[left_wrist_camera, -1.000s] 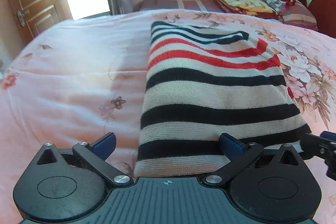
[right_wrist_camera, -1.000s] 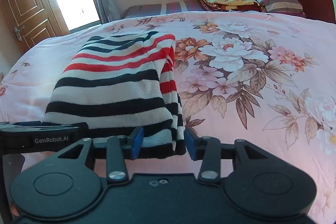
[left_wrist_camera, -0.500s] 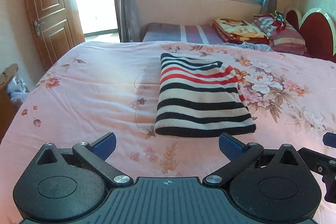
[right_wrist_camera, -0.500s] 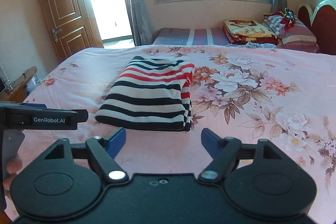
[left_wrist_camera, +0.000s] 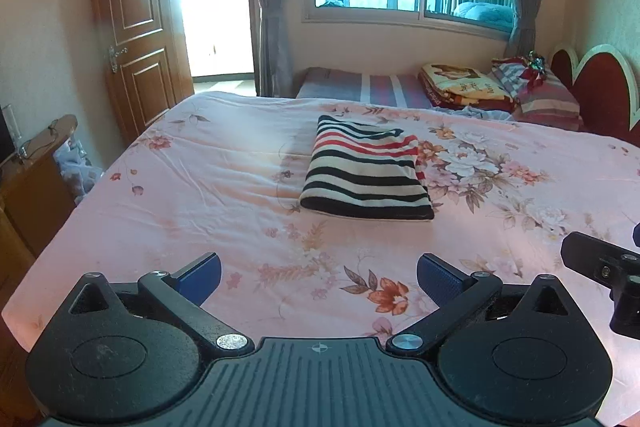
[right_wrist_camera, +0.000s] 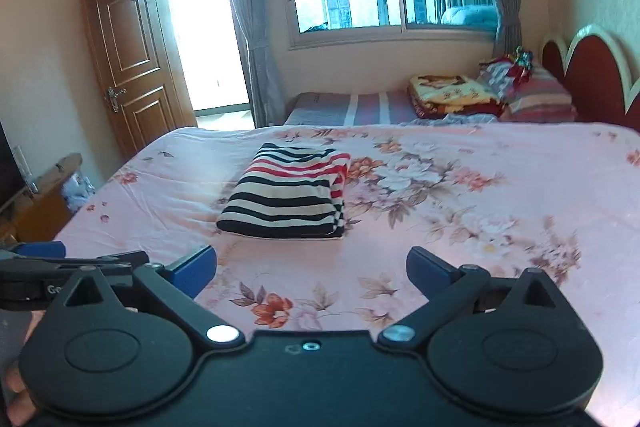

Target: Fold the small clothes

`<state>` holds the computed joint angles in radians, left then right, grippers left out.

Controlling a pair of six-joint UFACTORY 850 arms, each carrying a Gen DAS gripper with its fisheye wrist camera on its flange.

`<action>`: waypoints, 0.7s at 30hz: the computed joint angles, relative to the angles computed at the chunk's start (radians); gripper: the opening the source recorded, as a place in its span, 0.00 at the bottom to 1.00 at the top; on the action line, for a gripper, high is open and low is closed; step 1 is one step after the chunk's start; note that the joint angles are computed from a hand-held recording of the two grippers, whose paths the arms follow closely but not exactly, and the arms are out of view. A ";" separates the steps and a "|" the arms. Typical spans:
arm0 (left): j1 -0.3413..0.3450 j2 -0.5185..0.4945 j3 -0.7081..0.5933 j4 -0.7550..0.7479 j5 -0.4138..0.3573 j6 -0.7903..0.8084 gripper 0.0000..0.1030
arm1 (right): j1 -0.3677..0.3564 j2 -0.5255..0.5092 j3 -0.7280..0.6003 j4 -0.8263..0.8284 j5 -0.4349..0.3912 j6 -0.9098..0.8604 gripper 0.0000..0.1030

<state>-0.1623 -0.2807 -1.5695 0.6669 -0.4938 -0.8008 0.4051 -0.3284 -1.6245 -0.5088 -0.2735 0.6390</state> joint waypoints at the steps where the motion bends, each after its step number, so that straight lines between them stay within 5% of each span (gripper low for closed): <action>1: -0.005 0.014 0.014 0.017 0.000 -0.017 1.00 | 0.007 0.015 0.018 -0.100 0.004 0.079 0.98; 11: -0.042 0.098 0.083 0.184 0.007 -0.186 1.00 | 0.012 0.094 0.099 -0.459 0.024 0.423 0.98; 21: -0.045 0.100 0.077 0.177 -0.003 -0.184 1.00 | 0.020 0.110 0.123 -0.553 0.002 0.498 0.98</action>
